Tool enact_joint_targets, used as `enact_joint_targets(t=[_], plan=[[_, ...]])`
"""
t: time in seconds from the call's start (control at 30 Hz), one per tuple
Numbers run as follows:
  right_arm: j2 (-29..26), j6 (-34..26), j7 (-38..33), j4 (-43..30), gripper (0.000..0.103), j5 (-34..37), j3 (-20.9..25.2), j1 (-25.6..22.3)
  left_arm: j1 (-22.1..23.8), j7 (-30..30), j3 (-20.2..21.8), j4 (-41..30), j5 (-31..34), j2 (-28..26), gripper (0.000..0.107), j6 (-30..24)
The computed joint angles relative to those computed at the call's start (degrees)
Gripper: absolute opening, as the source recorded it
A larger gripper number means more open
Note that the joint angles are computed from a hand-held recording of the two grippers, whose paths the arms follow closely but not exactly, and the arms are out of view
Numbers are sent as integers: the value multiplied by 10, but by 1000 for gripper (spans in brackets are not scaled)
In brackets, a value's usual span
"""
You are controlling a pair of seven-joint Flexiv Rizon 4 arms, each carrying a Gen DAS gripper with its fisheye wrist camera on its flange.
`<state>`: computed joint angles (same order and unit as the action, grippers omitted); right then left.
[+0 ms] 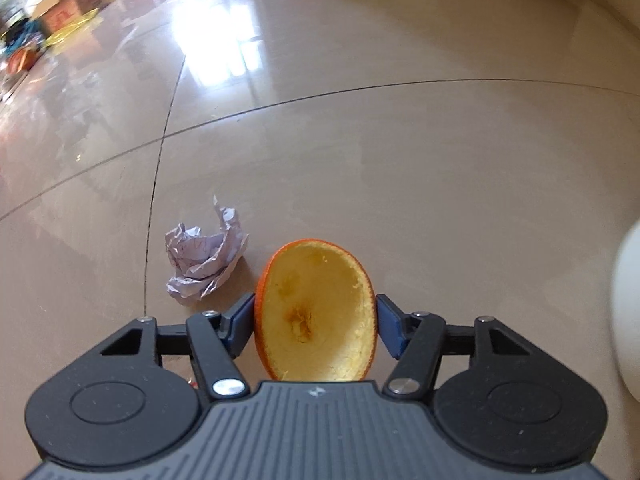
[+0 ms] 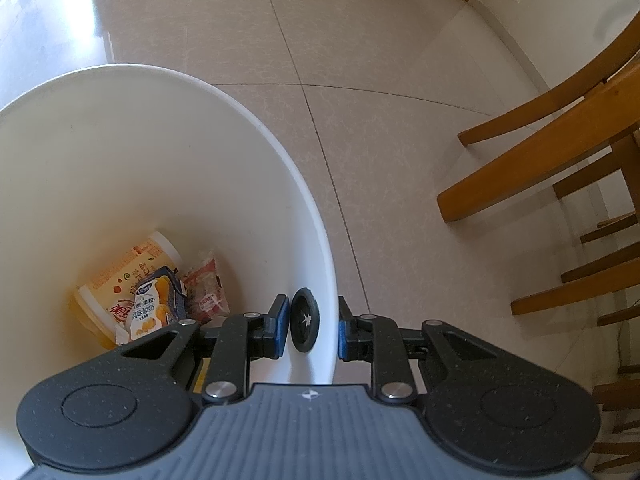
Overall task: Collect trash
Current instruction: 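Carry the orange half over the bin and open the left tool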
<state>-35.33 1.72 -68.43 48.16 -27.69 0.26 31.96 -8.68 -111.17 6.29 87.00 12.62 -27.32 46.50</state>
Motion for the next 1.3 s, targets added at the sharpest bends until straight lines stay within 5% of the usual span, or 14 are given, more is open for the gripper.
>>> enact_joint_targets(t=[0.37, 0.63, 0.83, 0.87, 0.93, 1.3], plan=[[12, 19, 1, 29, 27, -13, 2, 1, 26, 192, -72, -53, -134, 76, 62, -105], [10, 13, 1, 20, 27, -8, 3, 0, 12, 306, -121, -174, -246, 47, 63, -130], [8, 10, 2, 16, 27, -7, 1, 0, -12, 328, -135, -273, -283, -18, 68, -151], [9, 11, 1, 17, 27, -8, 2, 0, -15, 328, -138, -276, -291, -23, 72, -148], [10, 13, 0, 19, 27, -8, 2, 0, -21, 329, -141, -286, -302, -34, 98, -149], [10, 13, -1, 18, 27, -6, 3, 0, -41, 303, -125, -236, -290, -13, 101, -77]])
